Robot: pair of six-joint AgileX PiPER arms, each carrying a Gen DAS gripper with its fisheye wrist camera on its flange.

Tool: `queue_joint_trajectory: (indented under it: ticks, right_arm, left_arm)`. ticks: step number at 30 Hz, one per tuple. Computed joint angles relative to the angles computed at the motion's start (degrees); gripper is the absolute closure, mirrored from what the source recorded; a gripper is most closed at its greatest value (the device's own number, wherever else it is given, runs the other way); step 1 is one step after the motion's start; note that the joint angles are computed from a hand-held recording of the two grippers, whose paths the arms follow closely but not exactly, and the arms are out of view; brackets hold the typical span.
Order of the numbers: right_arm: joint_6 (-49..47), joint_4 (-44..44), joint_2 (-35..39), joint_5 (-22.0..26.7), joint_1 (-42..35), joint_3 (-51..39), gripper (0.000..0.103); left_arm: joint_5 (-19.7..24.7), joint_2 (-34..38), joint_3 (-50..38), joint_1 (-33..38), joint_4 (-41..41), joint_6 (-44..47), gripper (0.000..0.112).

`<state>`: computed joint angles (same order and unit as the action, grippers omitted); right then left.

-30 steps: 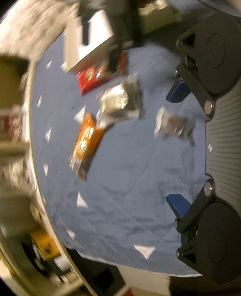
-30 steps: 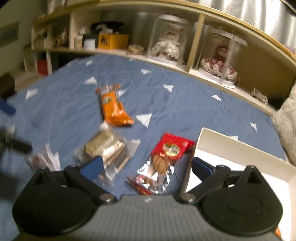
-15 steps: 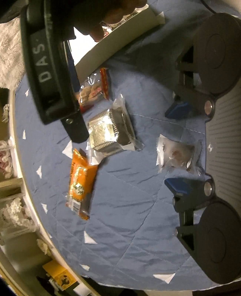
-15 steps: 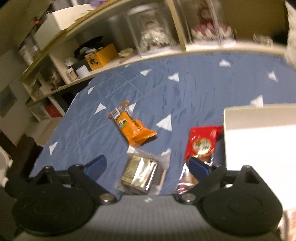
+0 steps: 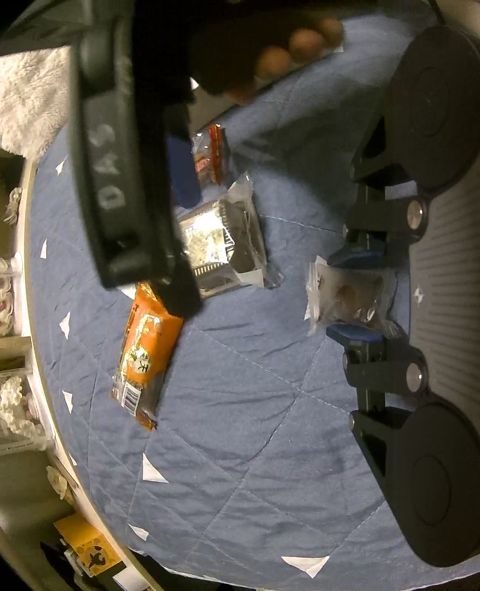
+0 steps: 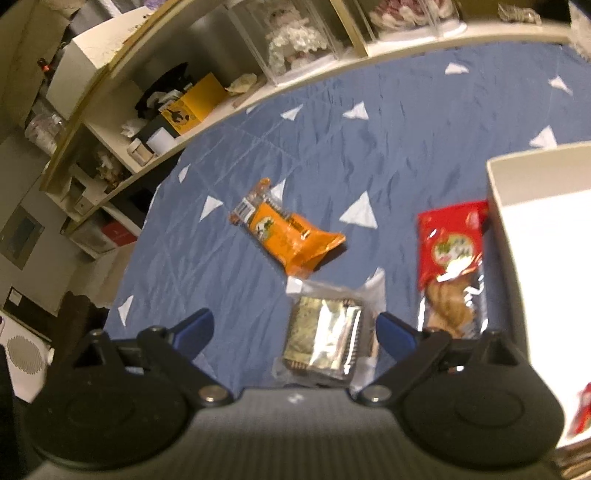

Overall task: Organize snacks
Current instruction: 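Grasp the square clear-wrapped cake pack with the right tool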

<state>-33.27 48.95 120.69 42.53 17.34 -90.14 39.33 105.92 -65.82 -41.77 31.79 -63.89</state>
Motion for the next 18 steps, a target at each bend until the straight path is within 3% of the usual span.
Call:
queue_joint_trajectory:
  ticks: [3, 11, 14, 18]
  right_arm:
    - [1.0, 0.0, 0.7, 0.0, 0.9, -0.1, 0.006]
    - [10.3, -9.4, 0.2, -6.5, 4.8, 0.7, 0.01]
    - [13.8, -13.8, 0.3, -9.6, 6.1, 1.6, 0.018]
    - [18.5, -22.6, 0.6, -12.2, 7.8, 2.0, 0.038]
  left_arm:
    - [0.1, -1.0, 0.8, -0.4, 0.5, -1.2, 0.077]
    - [-0.6, -3.4, 3.8, 0.5, 1.9, -6.2, 0.077]
    - [-0.5, -3.3, 3.9, 1.4, 1.8, -6.8, 0.077]
    - [-0.9, -3.8, 4.8, 2.1, 2.4, -9.6, 0.077]
